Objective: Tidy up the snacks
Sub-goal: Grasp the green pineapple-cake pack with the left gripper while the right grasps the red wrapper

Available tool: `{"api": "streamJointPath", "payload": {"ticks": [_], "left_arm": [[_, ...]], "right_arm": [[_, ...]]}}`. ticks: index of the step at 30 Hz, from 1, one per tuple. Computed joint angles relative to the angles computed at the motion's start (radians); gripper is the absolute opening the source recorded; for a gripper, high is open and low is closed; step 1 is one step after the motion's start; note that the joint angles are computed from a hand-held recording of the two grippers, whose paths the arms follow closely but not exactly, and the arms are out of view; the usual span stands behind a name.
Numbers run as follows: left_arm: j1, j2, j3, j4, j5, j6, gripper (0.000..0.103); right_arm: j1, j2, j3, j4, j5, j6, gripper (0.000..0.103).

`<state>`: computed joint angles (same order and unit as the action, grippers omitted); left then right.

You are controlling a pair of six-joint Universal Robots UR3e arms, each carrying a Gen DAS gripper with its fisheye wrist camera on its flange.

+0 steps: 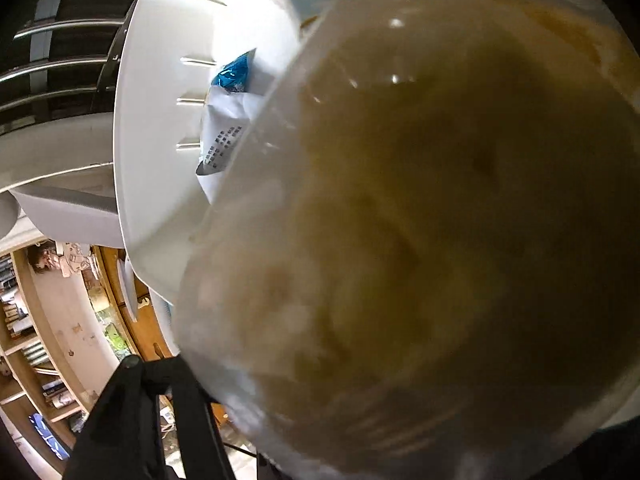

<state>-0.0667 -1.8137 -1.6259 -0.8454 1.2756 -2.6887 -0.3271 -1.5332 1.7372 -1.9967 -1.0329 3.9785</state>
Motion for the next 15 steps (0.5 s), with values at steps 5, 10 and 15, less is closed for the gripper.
{"api": "streamJointPath", "payload": {"ticks": [5,10,15], "left_arm": [[0.003,-0.022,0.022,-0.034,-0.005,-0.003,0.037],[0.021,-0.035,0.029,-0.042,-0.032,0.003,0.037],[0.036,-0.044,0.045,-0.068,-0.057,-0.007,0.037]], "right_arm": [[0.007,0.010,-0.003,0.000,-0.007,-0.009,0.057],[0.015,0.013,-0.005,0.020,-0.029,-0.017,0.041],[0.006,-0.002,0.011,0.017,-0.022,-0.028,0.036]]}}
